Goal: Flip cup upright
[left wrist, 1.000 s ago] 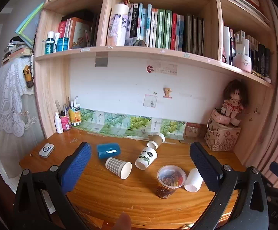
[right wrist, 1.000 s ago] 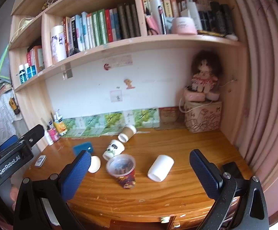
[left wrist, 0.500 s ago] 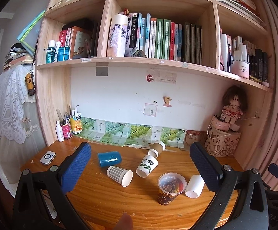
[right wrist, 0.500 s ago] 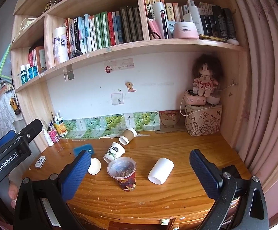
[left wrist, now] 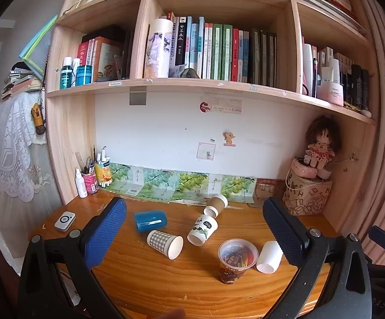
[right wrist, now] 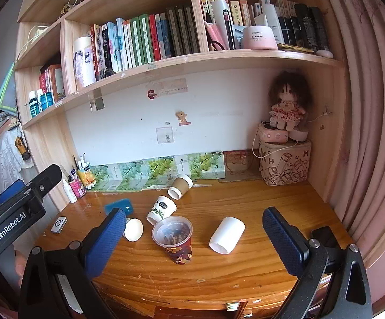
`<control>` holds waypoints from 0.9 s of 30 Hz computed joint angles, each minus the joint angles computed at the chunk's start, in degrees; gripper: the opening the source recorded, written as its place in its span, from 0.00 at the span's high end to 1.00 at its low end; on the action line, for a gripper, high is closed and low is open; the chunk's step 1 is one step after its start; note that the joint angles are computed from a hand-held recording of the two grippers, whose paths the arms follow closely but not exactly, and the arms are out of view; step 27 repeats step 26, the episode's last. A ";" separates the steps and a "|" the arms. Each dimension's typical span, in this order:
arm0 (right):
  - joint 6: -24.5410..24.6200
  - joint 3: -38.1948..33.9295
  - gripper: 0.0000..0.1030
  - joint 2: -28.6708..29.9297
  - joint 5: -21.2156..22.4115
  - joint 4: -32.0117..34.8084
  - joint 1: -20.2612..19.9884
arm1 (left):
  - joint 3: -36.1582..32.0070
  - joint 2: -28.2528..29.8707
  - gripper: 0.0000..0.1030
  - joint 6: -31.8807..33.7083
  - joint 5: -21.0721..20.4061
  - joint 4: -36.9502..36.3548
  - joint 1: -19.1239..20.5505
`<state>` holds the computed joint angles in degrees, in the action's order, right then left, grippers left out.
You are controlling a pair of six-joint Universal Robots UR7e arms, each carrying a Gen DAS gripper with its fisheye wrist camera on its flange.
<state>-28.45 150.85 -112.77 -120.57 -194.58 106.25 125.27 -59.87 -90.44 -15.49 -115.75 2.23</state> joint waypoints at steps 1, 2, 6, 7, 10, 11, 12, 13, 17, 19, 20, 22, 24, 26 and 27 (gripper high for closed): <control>0.02 -0.03 0.00 0.12 0.02 -0.04 -0.01 | 0.00 0.02 0.00 0.28 -0.04 -0.23 0.03; 0.14 -0.03 0.00 -0.10 0.19 0.44 -0.09 | 0.01 -0.01 0.00 0.02 0.00 0.08 0.02; 0.42 -0.09 0.00 -0.36 0.72 1.16 -0.51 | -0.11 0.13 0.00 0.10 0.13 0.13 0.08; 0.36 -0.04 0.00 -0.42 0.90 1.20 -0.62 | -0.01 0.04 0.00 0.02 -0.02 0.03 -0.07; 0.35 0.09 0.00 -0.61 1.24 1.26 -0.89 | -0.05 0.15 0.00 0.37 0.00 -0.34 0.01; 0.37 0.07 0.00 -0.54 1.08 1.21 -0.77 | -0.01 0.17 0.00 0.35 0.04 -0.33 -0.06; 0.37 0.07 0.00 -0.54 1.08 1.21 -0.77 | -0.01 0.23 0.00 0.58 0.07 -0.62 -0.02; 0.39 0.09 0.00 -0.54 1.08 1.18 -0.76 | 0.03 0.30 0.00 0.98 0.05 -1.14 0.04; 0.38 0.15 0.00 -0.64 1.16 1.21 -0.88 | 0.02 0.26 0.00 0.76 -0.13 -0.89 -0.09; 0.41 0.32 0.00 -0.84 1.37 1.32 -1.11 | 0.09 0.31 0.00 1.59 -0.24 -1.82 0.03; 0.43 0.45 0.00 -0.95 1.43 1.30 -1.21 | 0.05 0.32 0.00 1.65 -0.30 -1.87 0.09; 0.46 0.47 0.00 -1.02 1.49 1.43 -1.28 | 0.01 0.32 0.00 1.14 -0.53 -1.38 -0.03; 0.62 0.58 0.00 -1.17 1.57 1.66 -1.39 | -0.09 0.63 0.00 0.28 -1.08 -0.76 -0.42; 0.50 1.07 0.00 -1.91 1.97 1.78 -1.88 | -0.19 0.68 0.00 -0.10 -1.54 -0.60 -0.43; 0.50 1.07 0.00 -1.91 1.97 1.78 -1.88 | -0.19 0.68 0.00 -0.10 -1.54 -0.60 -0.43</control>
